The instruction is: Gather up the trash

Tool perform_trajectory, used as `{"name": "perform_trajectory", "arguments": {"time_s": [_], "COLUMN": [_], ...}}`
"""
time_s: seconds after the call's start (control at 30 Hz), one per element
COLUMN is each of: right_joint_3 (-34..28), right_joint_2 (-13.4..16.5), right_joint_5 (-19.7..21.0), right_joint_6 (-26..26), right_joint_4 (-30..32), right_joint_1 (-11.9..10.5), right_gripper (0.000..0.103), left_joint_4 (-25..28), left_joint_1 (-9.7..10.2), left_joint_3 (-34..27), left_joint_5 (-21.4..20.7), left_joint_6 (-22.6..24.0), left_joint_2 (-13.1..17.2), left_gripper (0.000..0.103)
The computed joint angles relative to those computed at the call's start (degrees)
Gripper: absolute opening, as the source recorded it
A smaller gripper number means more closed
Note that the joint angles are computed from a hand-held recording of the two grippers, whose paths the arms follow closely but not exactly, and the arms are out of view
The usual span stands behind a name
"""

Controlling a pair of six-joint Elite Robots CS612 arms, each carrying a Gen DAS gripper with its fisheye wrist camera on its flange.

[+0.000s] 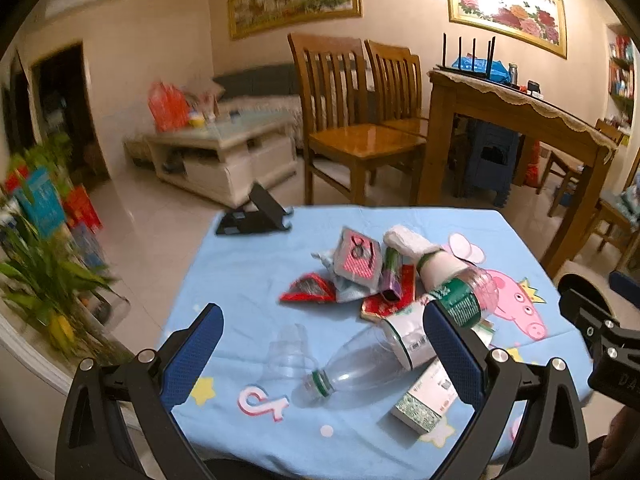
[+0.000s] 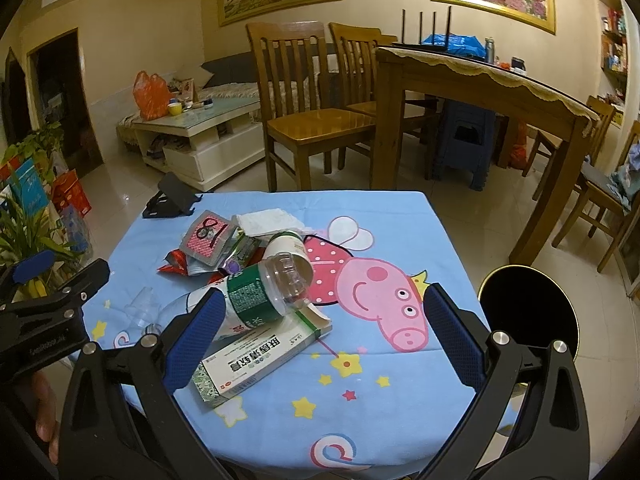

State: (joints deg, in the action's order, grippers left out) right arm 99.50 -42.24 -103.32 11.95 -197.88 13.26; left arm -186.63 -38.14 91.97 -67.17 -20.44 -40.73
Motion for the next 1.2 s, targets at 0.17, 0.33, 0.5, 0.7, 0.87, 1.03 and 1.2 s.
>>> {"name": "perform_trajectory", "arguments": {"time_s": [0.17, 0.33, 0.5, 0.7, 0.87, 1.03, 1.2], "right_joint_3": [-3.42, -10.99, -19.68, -24.96, -24.83, -20.14, -14.30], "right_joint_2": [1.31, 4.15, 9.25, 12.44, 10.69, 6.93, 3.09], "right_joint_5": [11.84, 9.51, -2.84, -8.26, -1.64, 5.39, 13.20], "right_joint_6": [-20.33, -41.70, -57.55, -61.88, -57.28, -53.17, -45.64], "right_joint_4": [4.64, 20.12, 28.64, 35.74, 39.61, 36.90, 32.33], "right_joint_1": [-0.37, 1.40, 4.85, 6.83, 5.95, 4.42, 1.57], "right_gripper": [0.098, 0.098, 0.097, 0.087, 0.077, 0.073, 0.072], "left_joint_4": [6.07, 4.54, -15.22, -4.95, 0.17, 4.66, 7.91], "left_joint_1": [5.25, 10.15, 15.56, 13.90, 12.94, 12.78, 12.13], "left_joint_3": [-1.00, 1.03, 3.06, 4.11, 2.24, -2.51, -6.63], "left_joint_5": [-10.26, -16.75, -31.17, -20.67, -20.41, -31.19, -34.85], "left_joint_6": [-9.55, -16.32, -29.53, -19.74, -11.56, -10.24, -11.80], "left_joint_2": [0.82, 1.51, 5.63, 3.03, 3.09, 5.07, 6.96], "left_gripper": [0.096, 0.096, 0.096, 0.096, 0.096, 0.096, 0.096]}}
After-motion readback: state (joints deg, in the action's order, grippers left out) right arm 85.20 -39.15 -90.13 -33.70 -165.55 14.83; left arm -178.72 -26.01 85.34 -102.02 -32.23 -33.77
